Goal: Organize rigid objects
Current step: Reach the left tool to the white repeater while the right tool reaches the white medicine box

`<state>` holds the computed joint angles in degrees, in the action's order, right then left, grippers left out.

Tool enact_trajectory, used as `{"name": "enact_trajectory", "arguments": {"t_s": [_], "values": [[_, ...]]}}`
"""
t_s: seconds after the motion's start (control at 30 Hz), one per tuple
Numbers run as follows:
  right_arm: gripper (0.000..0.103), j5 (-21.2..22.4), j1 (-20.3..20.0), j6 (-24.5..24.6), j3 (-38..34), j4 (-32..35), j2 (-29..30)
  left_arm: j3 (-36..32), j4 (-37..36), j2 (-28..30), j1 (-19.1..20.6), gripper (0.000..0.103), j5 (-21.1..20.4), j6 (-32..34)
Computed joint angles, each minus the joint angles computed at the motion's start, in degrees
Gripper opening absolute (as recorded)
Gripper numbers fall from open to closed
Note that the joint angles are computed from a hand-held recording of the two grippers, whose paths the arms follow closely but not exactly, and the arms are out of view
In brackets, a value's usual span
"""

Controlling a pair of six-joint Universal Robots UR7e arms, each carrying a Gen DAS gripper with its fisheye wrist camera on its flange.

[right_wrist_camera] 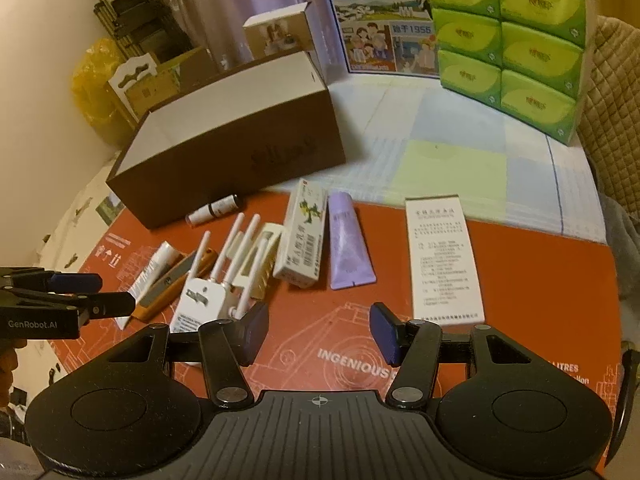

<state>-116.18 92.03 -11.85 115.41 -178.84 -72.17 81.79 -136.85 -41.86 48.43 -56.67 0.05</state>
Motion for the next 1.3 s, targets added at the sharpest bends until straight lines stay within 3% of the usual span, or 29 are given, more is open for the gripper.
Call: {"name": "enact_trajectory", "arguments": {"t_s": [0.5, 1.0, 1.07, 1.2, 1.3], "values": [[0.053, -1.4, -1.7, 1.6, 2.2, -0.5, -1.7, -0.3, 0.6, 3.2, 0.3, 0.068, -1.1, -0.2], [0.053, -4.1, -4.0, 3.6, 3.6, -1.1, -3.4, -3.8, 1.1, 8.9, 1.4, 0.068, 1.8, 2.0], [0.053, -4.4, -4.2, 3.5, 3.6, -1.2, -3.4, -4.2, 1.2, 9.4, 1.5, 0.067, 2.2, 1.9], [0.053, -5.0, -4.7, 2.7, 3.2, -1.3, -3.2, -4.9, 1.0, 10.2, 1.8, 0.052, 2.4, 1.7], [0.053, -5.5, -5.1, 2.1, 2.6, -1.3, -2.9, -4.7, 0.1, 10.3, 1.9, 0.052, 2.1, 1.7]]}}
